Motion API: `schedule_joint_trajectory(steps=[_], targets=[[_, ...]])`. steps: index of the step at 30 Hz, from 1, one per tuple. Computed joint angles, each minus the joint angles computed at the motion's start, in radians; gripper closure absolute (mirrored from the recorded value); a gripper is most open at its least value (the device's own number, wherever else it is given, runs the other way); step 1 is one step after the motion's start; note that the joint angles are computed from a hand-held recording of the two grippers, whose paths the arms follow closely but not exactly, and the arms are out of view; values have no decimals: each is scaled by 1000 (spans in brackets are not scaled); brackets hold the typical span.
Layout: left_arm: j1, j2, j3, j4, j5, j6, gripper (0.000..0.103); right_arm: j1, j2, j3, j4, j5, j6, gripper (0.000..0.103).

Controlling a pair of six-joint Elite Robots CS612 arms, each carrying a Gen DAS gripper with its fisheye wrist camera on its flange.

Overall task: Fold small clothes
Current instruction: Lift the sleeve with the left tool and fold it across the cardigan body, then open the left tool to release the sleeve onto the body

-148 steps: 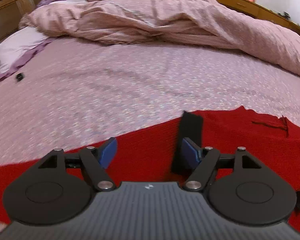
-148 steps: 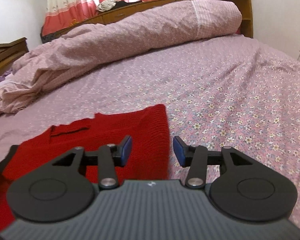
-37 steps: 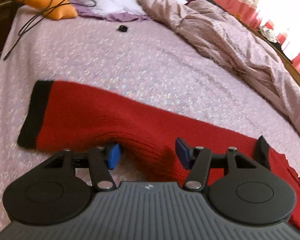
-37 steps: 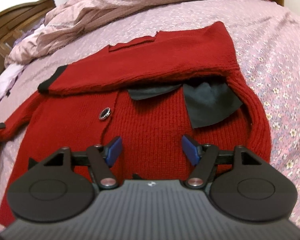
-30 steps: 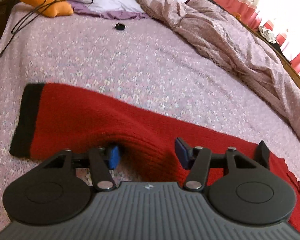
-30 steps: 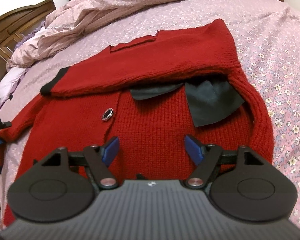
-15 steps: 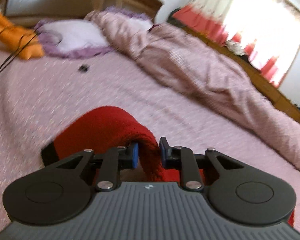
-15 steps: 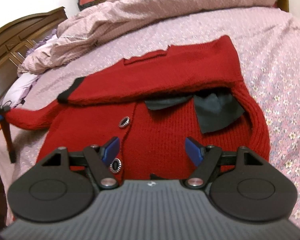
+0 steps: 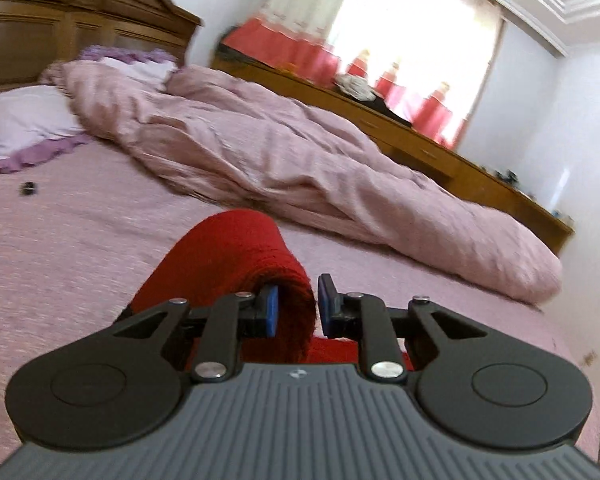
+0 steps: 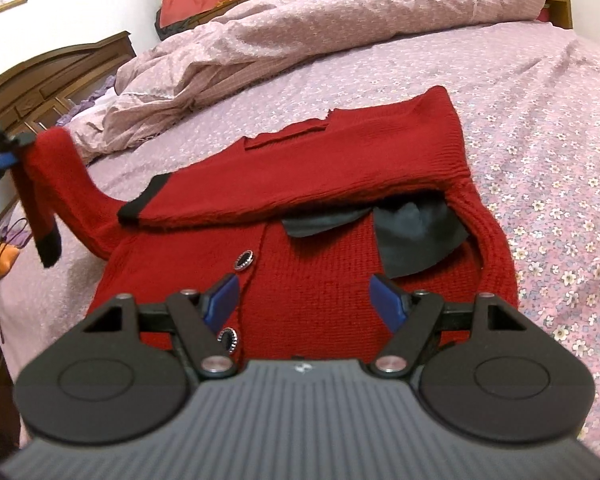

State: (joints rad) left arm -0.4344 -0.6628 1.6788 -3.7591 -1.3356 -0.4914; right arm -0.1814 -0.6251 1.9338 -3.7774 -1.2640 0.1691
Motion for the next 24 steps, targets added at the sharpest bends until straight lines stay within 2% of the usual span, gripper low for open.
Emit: schedule_joint_trajectory(steps=[8, 14, 19, 21, 23, 24], targets=[[-30, 50, -74, 104, -108, 25, 79, -4, 2, 5, -3, -24, 5, 29], [-44, 94, -130, 223, -175, 84, 79, -5, 5, 2, 17, -38, 8, 29], [-53, 106, -140, 302, -185, 114, 77, -7, 9, 0, 30, -37, 4, 29], [-53, 100, -133, 341, -193, 129, 69, -8, 9, -1, 33, -39, 6, 29], [-57, 91, -118, 362, -173, 143, 47, -8, 10, -1, 36, -40, 8, 29], [-58, 83, -104, 363, -163, 150, 43, -8, 9, -1, 38, -41, 8, 29]])
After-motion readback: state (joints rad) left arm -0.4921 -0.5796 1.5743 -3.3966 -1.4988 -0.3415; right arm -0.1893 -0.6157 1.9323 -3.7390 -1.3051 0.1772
